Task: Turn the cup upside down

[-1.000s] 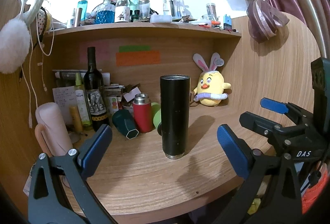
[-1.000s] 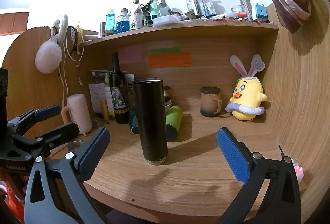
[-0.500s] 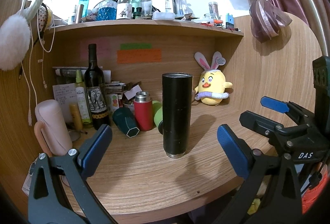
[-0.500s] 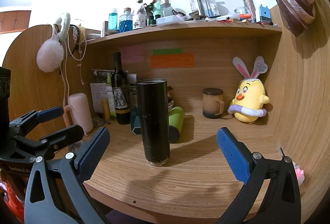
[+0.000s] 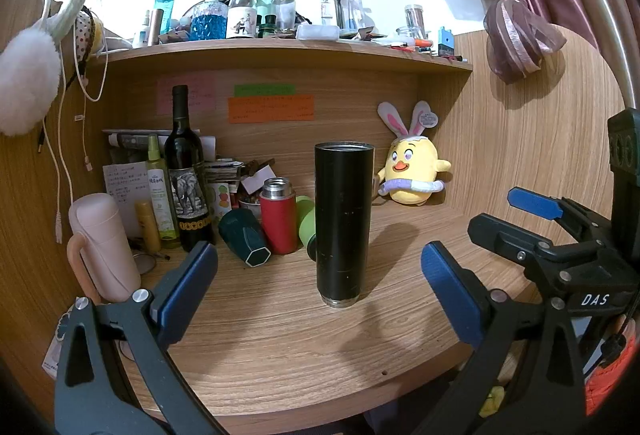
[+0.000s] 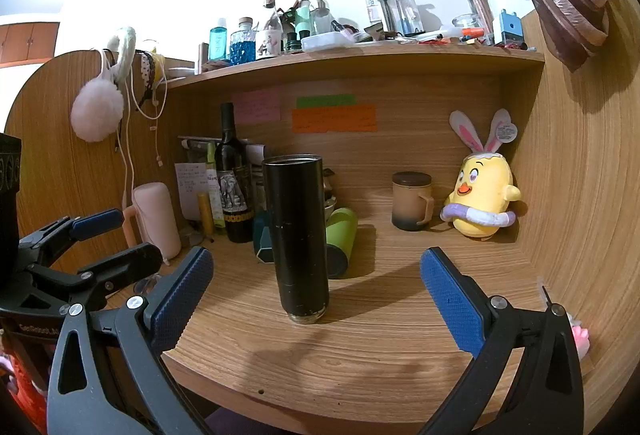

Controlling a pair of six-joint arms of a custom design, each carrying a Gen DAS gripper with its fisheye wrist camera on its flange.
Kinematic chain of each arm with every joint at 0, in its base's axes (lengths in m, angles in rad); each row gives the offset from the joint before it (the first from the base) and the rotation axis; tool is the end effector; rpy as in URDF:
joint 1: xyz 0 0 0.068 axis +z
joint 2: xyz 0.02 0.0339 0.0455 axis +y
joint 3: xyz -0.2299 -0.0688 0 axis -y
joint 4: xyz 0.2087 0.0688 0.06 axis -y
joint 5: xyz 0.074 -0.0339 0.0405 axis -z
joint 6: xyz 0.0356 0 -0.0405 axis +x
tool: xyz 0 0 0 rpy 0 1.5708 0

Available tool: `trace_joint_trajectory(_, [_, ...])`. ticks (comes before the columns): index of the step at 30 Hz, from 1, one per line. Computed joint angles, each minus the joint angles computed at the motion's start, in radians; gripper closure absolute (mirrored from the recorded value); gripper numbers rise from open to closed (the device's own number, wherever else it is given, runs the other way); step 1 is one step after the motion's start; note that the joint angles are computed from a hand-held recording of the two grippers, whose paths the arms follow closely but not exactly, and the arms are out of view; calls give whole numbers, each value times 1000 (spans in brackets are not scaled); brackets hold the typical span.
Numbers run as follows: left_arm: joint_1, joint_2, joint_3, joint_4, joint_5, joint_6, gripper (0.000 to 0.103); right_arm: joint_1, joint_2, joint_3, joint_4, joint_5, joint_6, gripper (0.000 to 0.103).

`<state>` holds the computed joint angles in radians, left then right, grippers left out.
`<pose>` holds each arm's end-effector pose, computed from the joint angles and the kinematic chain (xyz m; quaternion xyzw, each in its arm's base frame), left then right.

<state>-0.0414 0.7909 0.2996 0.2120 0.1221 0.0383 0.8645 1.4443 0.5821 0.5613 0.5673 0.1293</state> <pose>0.1754 -0.0116 0.2013 0.0684 0.7951 -0.0497 0.6006 0.1909 0.1943 0.1913 -0.1229 0.7809 0.0734 0.6080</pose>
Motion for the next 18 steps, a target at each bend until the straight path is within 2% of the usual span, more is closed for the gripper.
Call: trace_joint_trajectory(18, [10, 8, 5, -10, 46, -13, 0, -1, -8, -4, -5, 1, 7, 0])
